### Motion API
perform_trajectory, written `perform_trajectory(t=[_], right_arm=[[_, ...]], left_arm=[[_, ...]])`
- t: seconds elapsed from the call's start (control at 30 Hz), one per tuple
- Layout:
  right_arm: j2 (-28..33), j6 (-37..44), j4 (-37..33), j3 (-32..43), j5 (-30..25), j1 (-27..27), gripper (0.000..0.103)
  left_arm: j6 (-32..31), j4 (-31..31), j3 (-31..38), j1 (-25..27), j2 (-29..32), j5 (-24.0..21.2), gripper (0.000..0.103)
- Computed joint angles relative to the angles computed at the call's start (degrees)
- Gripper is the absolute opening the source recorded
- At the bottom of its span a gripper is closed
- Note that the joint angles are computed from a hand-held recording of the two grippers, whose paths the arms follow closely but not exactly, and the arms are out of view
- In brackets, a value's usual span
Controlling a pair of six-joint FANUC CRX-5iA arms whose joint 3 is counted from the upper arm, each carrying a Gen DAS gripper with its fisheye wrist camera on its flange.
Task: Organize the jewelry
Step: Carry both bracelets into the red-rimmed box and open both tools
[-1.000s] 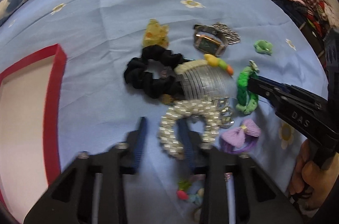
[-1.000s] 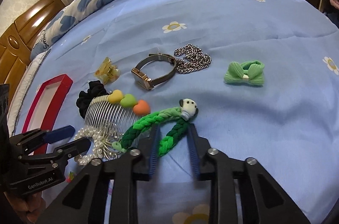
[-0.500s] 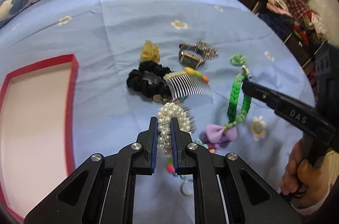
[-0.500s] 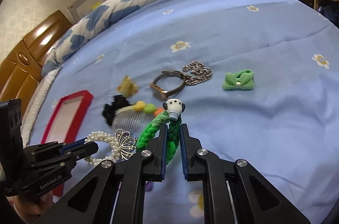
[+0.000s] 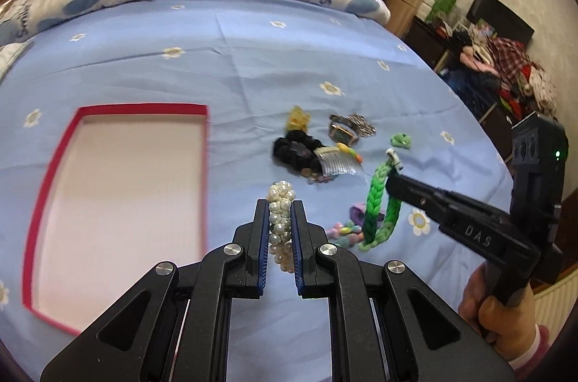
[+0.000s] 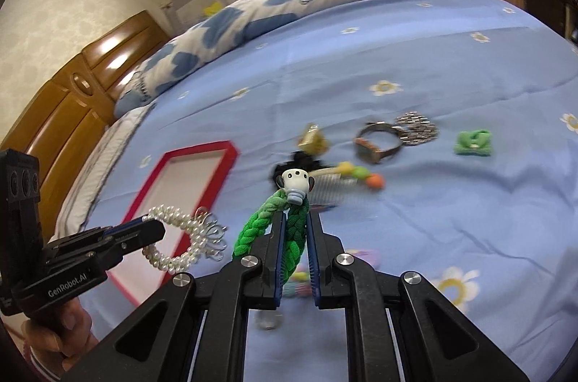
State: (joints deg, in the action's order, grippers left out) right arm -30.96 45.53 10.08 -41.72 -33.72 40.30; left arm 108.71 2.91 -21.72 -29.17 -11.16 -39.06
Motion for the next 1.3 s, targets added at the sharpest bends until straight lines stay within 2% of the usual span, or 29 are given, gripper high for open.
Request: perform_trajectory(t=[0.37, 0.7, 1.0, 1.3], right_arm=[[3.2, 1.1, -2.8, 2.7, 2.1, 8.4, 0.011], [10.3, 4.7, -5.9, 7.6, 4.1, 14.7, 0.011], [18.4, 10.1, -10.3, 12.5, 3.8, 16.5, 0.011], [23.7, 10.7, -8.5, 14.3, 1.7, 17.1, 0.011]], left_arm=[[1.6, 0.1, -6.6, 6.7, -9.4, -1.8, 0.010], [-0.1, 2.5, -13.5, 14.7, -16.1, -3.0, 0.010], [-3.2, 5.8, -18.5, 21.4, -17.6, -3.5, 0.010], [-2.9, 5.1, -20.3, 24.0, -16.9, -4.7, 0.010]])
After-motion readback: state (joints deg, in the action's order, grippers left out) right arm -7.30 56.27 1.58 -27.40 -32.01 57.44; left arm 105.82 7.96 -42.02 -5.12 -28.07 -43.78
